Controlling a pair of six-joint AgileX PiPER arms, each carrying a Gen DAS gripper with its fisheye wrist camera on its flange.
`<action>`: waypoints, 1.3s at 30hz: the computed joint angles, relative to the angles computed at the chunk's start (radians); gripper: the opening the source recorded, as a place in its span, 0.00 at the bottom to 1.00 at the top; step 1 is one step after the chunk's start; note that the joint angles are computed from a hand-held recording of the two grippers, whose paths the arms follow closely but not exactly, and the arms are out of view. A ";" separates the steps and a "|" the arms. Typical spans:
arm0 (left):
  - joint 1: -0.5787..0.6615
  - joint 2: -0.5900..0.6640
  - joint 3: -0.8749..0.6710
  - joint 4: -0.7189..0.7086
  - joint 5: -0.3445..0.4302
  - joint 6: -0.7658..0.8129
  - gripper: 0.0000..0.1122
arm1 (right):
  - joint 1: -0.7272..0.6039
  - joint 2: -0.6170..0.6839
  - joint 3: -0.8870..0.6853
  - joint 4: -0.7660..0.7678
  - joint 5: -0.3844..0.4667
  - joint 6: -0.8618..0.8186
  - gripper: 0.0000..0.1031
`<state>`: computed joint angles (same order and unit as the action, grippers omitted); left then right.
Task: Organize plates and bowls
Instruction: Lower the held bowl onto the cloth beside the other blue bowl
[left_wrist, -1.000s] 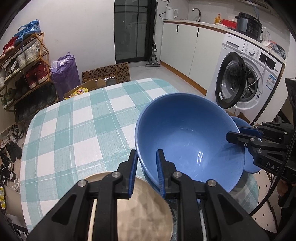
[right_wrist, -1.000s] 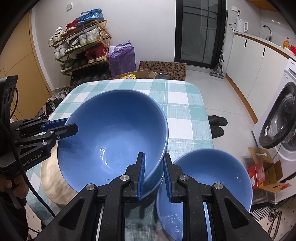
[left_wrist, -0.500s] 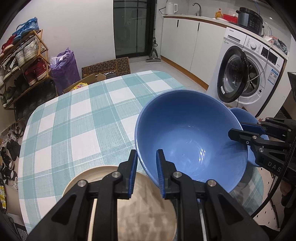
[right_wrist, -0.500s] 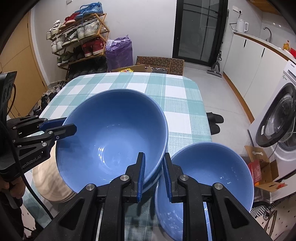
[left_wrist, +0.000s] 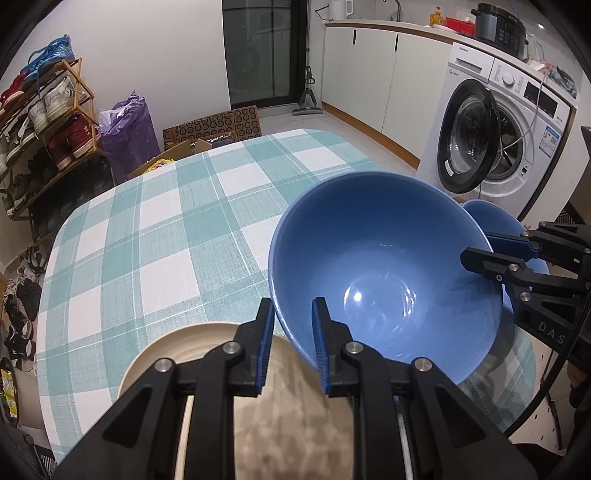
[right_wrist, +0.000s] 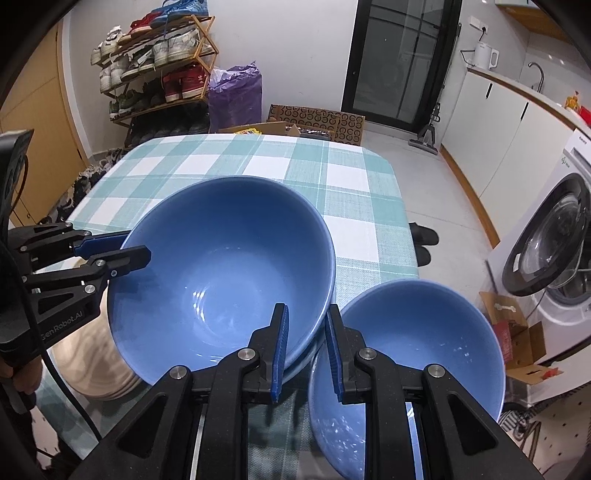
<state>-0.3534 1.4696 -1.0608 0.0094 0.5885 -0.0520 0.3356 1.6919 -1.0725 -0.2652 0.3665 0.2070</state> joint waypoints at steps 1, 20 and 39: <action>-0.003 0.001 0.000 0.007 0.001 -0.005 0.17 | 0.001 -0.001 0.003 -0.009 -0.002 0.007 0.19; -0.012 0.019 0.009 0.010 -0.007 0.000 0.17 | 0.016 0.025 0.008 -0.142 -0.004 0.126 0.19; 0.043 0.002 0.020 -0.145 -0.002 0.131 0.35 | -0.019 0.000 0.036 -0.039 -0.035 0.007 0.39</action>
<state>-0.3100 1.4719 -1.0405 -0.1354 0.5861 0.0786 0.3169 1.6916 -1.0364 -0.3042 0.3310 0.2144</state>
